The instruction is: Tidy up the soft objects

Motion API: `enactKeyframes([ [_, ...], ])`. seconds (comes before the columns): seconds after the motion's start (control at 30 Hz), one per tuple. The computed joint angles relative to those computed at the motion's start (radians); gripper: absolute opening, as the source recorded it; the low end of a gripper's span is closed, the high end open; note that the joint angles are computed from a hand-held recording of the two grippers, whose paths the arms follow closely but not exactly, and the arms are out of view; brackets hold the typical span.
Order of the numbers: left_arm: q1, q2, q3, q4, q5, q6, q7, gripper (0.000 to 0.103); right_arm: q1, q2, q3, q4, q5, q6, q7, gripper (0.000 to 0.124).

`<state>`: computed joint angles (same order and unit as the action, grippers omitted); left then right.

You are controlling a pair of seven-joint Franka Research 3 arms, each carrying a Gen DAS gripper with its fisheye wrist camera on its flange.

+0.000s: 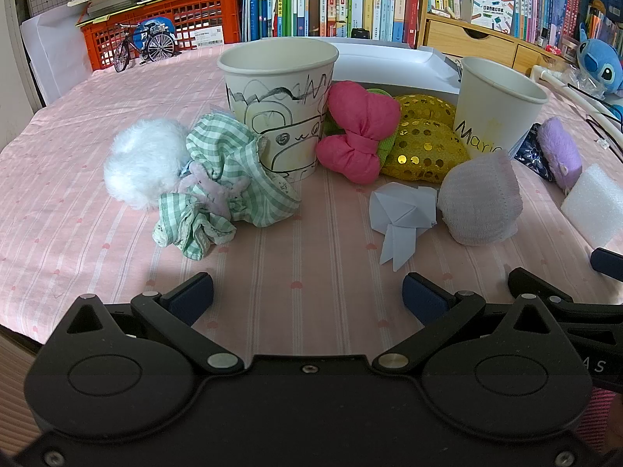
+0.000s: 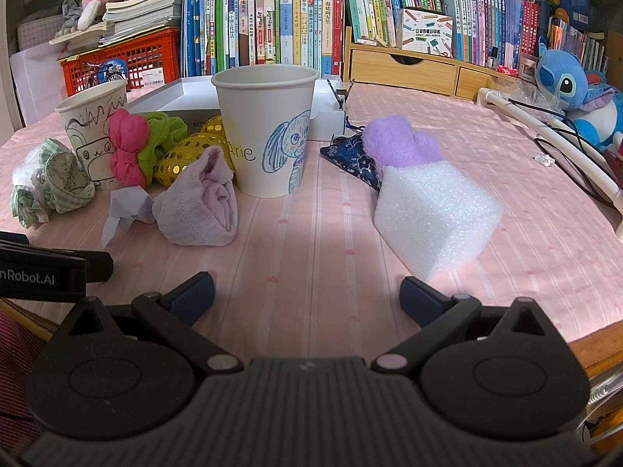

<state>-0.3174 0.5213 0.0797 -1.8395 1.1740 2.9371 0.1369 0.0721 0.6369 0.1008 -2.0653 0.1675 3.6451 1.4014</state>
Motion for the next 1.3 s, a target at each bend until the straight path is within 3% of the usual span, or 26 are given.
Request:
enactKeyframes([
  [1.03,-0.002,0.0,0.002,0.0,0.008,0.001,-0.009,0.103,0.0,-0.006,-0.001,-0.008,-0.002,0.004,0.004,0.103],
  [1.3,-0.02,0.003,0.031,0.01,0.11,0.014,-0.112,0.103,-0.019,0.015,0.011,-0.018,-0.043,0.08,0.023,0.103],
])
